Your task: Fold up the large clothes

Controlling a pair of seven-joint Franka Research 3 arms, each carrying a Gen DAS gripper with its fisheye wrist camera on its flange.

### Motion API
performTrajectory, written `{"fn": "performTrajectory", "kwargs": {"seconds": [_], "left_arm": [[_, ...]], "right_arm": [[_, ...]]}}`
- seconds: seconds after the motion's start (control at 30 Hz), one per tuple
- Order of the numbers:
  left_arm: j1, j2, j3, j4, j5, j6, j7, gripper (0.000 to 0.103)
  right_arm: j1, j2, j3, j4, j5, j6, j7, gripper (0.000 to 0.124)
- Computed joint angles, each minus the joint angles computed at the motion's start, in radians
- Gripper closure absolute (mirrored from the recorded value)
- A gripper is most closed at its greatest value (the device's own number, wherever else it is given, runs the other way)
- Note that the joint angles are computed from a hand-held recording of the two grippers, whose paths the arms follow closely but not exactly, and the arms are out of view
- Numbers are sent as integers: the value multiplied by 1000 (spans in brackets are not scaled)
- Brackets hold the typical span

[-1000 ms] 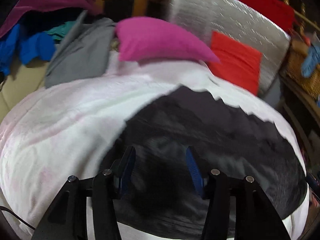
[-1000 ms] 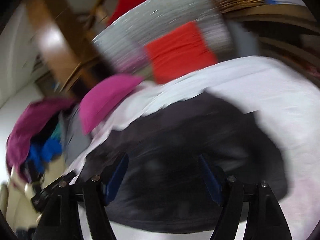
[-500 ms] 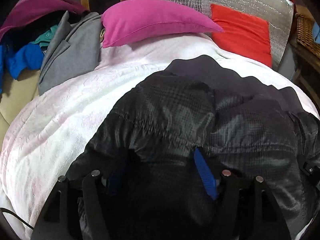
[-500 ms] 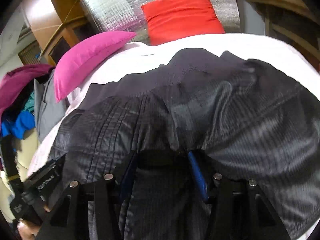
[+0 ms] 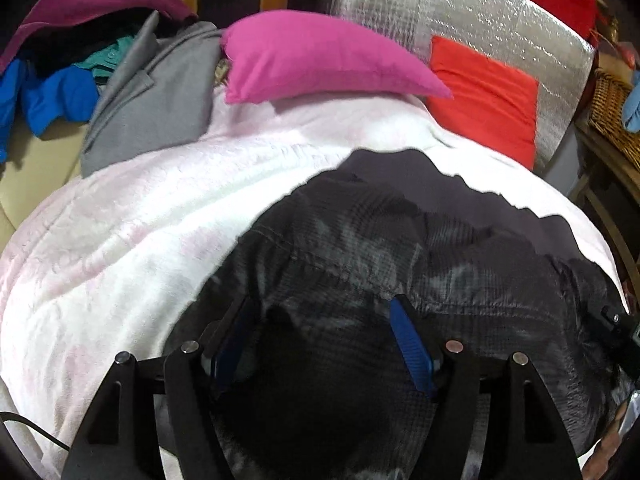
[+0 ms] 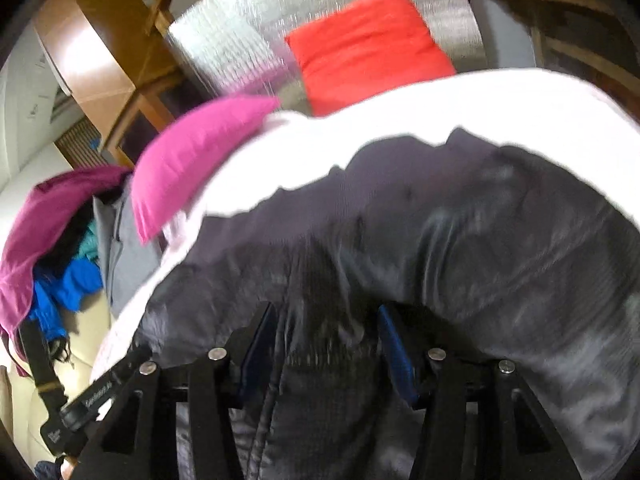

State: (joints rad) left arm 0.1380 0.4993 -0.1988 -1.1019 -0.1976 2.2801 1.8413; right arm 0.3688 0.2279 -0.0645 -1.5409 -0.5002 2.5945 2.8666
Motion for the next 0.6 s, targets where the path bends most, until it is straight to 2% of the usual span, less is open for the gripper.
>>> {"fn": "performTrajectory", "kwargs": {"seconds": [0.13, 0.23, 0.33, 0.5, 0.6], "left_arm": [[-20, 1, 26, 2, 51, 10, -38, 32], [-45, 55, 43, 71, 121, -55, -61, 32], [-48, 45, 40, 43, 144, -23, -59, 32], [-36, 46, 29, 59, 136, -33, -53, 32], [-23, 29, 32, 52, 129, 6, -56, 32]], "right_arm": [[-19, 58, 7, 94, 73, -143, -81, 69], [-13, 117, -13, 169, 76, -210, -103, 73], [-8, 175, -28, 264, 86, -280, -130, 73], [0, 136, -38, 215, 93, -240, -113, 71], [7, 73, -29, 153, 75, -209, -108, 71]]}}
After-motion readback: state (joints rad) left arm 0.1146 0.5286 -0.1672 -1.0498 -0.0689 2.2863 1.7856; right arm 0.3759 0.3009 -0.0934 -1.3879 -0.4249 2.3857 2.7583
